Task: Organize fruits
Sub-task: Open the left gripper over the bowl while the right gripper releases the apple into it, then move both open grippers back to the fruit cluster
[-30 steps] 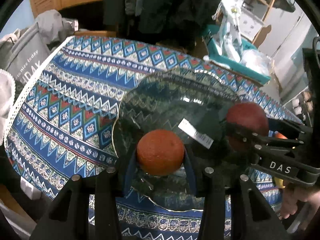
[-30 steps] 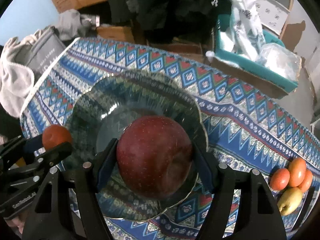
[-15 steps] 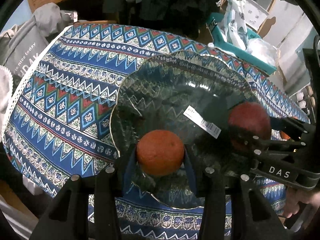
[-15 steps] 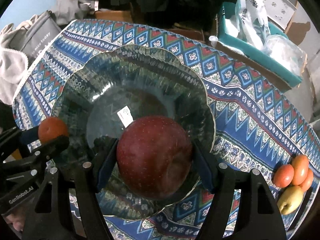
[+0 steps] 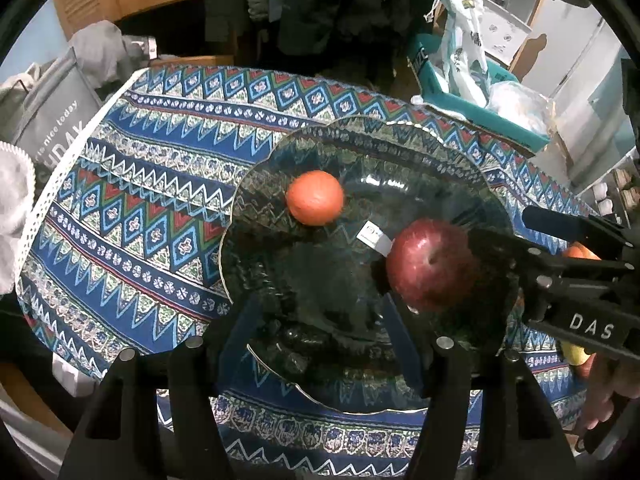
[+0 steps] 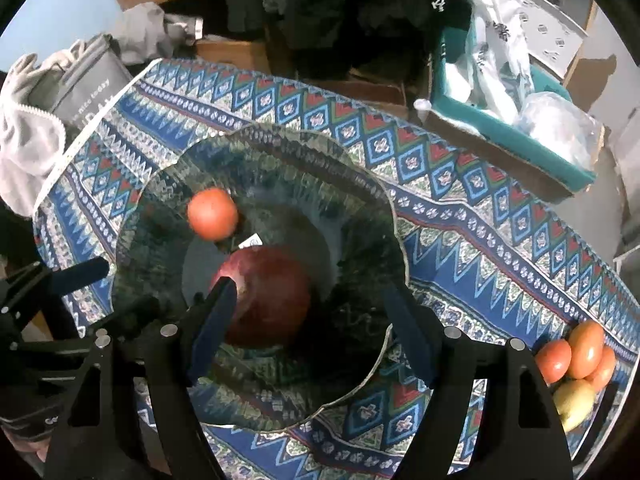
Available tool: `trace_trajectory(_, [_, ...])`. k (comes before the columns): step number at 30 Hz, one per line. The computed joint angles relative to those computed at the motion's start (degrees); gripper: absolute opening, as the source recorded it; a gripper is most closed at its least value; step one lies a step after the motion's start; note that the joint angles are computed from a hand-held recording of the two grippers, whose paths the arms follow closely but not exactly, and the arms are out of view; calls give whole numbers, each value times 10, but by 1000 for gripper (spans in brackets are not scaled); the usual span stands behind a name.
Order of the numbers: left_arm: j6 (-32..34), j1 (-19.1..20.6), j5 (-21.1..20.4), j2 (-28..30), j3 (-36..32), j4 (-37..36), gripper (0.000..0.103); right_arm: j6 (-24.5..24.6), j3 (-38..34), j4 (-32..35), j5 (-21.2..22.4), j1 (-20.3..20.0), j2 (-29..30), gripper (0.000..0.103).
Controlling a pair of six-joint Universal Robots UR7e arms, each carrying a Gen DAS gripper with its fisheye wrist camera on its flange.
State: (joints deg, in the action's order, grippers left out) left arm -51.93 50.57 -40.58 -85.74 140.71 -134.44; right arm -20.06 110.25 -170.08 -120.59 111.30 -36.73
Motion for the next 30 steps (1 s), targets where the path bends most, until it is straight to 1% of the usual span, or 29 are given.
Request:
trace_trajectory(7, [-14,-21,8,-16,2,8,69,14,12,-17,10,4,-31,78])
trace_trajectory(14, [-15,-39,3,-14,1,-7,69,8,42,-58,1,12,-70,78])
trace_trajectory(22, [-8,-70,1,3,-6,-25,69,-9,82,-93,-5,14,-123,78])
trace_trajectory(26, [0,-88,1,17,-12,-36,73,-11,105,-106,-3,10,-155,78])
trace_trajectory(30, [12,-106,0,35,-20,-49,73,-16,128,-123,-6,6,-186,78])
